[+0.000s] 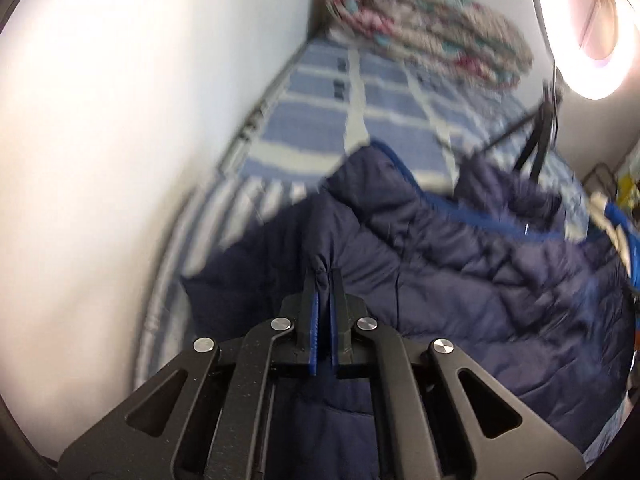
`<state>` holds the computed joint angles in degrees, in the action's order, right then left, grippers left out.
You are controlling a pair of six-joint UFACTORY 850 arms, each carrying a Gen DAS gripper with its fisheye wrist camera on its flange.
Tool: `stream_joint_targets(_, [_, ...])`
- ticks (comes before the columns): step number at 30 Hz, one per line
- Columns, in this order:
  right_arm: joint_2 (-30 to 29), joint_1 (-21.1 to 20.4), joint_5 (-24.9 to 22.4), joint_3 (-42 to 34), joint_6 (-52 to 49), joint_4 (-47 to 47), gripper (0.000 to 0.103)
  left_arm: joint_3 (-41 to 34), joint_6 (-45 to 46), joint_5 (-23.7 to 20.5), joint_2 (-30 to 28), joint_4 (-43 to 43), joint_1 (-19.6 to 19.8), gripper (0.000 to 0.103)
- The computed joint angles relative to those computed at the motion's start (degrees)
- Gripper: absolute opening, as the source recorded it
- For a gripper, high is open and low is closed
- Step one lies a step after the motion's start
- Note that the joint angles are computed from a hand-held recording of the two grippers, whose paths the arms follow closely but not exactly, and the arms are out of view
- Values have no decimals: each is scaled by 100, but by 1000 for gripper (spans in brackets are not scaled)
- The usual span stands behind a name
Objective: Fold large clothes
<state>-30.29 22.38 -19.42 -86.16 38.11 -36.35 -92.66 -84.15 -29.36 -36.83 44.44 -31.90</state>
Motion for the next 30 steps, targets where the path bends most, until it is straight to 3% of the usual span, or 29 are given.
stream_joint_targets(6, [-101,-57,-91,-273,692,-576,0,-354,-118,-342,-171,163,89,1])
stream_joint_targets(10, [-513,-19,-541,-626,41,-54,0,-441,98,-118,-436,-640,247,2])
stream_joint_targets(13, [-626,-6,-657,-656,-128,40,0,-563,252,-369,-590,-614,199,9])
stream_joint_targets(15, [-590,-41,-627,-618,-468,431,6,-658,258,-667,-626,-460,138,24])
stream_joint_targets(17, [-428,-48,-494,-453,-426,390,25,-611,123,-808,-521,-293,126,35])
stream_joint_targets(18, [-290,-50,-410,-324,-449,421,28,-554,-6,-833,-446,-194,127,40])
stream_joint_targets(20, [-87,-15,-373,-130,-119,-1,38,-464,-232,-994,-304,-5,123,43])
stream_joint_targets(22, [197,65,-387,182,482,-672,38,-418,-557,-1334,-155,360,24,43])
stream_joint_targets(25, [791,148,49,799,335,-476,38,-272,-663,-706,83,658,-185,43])
stream_joint_targets(28, [1247,280,377,1270,-504,346,37,-791,173,-123,-207,88,-448,43])
stream_joint_targets(30, [1411,366,482,1469,-1430,1318,37,-1427,1060,379,-638,-757,-569,43])
